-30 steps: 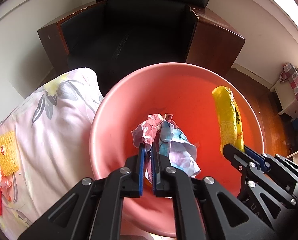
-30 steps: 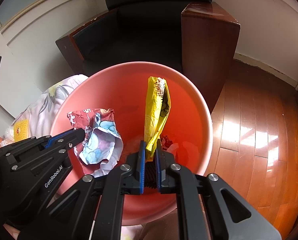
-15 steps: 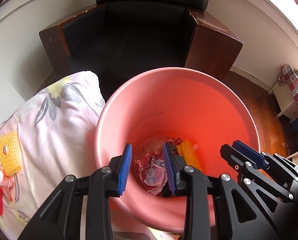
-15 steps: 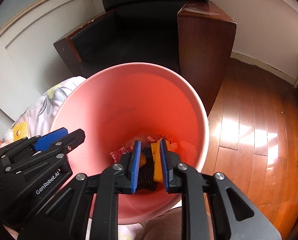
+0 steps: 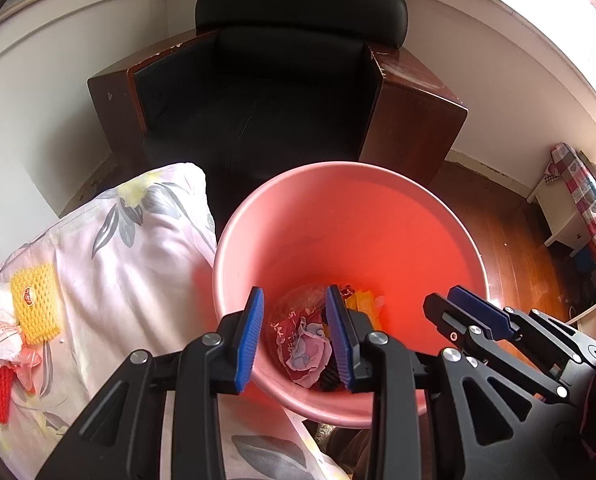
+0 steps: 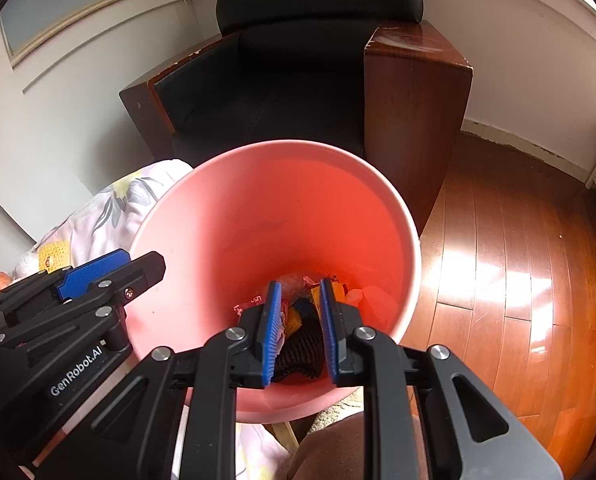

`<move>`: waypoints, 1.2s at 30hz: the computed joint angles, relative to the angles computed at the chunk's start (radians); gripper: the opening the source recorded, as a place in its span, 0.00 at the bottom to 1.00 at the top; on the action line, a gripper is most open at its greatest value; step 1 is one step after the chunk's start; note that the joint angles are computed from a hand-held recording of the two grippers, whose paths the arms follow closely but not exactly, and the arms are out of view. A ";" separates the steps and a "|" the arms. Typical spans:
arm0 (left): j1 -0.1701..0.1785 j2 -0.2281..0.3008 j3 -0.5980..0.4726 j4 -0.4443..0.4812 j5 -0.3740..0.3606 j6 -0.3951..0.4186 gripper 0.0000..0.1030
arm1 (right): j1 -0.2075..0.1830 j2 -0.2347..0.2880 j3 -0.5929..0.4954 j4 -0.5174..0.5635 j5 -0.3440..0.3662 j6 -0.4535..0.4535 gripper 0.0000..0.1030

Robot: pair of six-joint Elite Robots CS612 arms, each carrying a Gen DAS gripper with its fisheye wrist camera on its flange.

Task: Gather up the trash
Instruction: 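Move both open grippers back over the table toward the red net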

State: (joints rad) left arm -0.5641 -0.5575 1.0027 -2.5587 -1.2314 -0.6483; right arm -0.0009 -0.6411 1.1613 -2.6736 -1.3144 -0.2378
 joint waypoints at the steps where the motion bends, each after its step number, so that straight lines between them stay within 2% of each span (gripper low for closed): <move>1: -0.002 -0.007 0.012 -0.014 0.006 0.002 0.31 | 0.000 -0.006 0.011 -0.013 0.004 -0.001 0.19; 7: -0.019 -0.058 0.108 -0.100 0.062 0.005 0.31 | 0.002 -0.043 0.078 -0.083 0.039 0.000 0.19; 17: -0.034 -0.150 0.284 -0.222 0.111 -0.068 0.30 | 0.013 -0.100 0.179 -0.129 0.106 -0.052 0.19; 36: -0.038 -0.301 0.596 -0.326 0.177 -0.227 0.30 | 0.065 -0.140 0.267 -0.092 0.200 -0.177 0.19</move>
